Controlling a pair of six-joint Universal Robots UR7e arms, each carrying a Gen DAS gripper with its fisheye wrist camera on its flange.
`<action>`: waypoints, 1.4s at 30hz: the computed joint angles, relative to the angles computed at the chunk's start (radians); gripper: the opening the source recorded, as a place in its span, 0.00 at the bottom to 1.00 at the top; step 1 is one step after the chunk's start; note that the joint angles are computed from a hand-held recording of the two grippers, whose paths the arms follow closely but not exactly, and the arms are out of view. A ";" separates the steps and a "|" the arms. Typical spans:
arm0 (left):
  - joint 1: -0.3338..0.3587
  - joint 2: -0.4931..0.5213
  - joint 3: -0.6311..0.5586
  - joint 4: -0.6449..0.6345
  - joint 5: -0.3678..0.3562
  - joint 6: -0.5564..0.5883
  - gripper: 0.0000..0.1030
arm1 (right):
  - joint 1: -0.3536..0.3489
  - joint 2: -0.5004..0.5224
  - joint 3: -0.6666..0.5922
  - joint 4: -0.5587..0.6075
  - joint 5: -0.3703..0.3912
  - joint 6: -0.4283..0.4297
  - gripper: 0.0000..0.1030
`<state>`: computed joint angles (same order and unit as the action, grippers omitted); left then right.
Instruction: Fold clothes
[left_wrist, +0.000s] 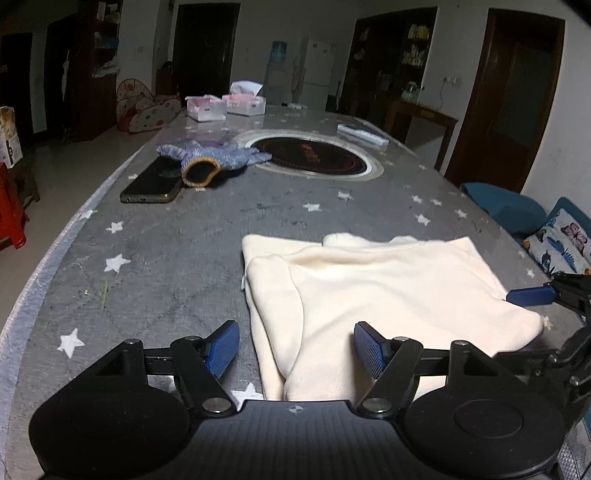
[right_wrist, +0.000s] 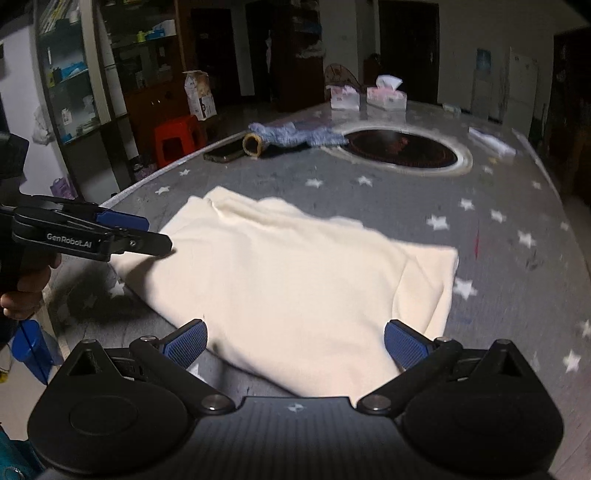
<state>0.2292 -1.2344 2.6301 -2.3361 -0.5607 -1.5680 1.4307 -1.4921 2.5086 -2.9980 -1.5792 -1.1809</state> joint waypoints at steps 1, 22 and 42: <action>0.003 0.001 -0.002 0.000 -0.003 0.001 0.70 | -0.002 0.008 0.000 -0.006 -0.009 0.001 1.00; -0.079 -0.042 -0.050 0.247 -0.044 -0.187 0.73 | 0.009 -0.075 0.071 -0.031 0.024 -0.068 1.00; -0.292 0.000 -0.128 0.541 -0.096 -0.421 0.91 | -0.084 -0.429 0.233 0.086 0.216 -0.223 1.00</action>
<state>-0.0631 -1.2339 2.5016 -1.7955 -0.6563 -1.9893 1.3470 -1.9215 2.7419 -2.9119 -1.3637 -1.4041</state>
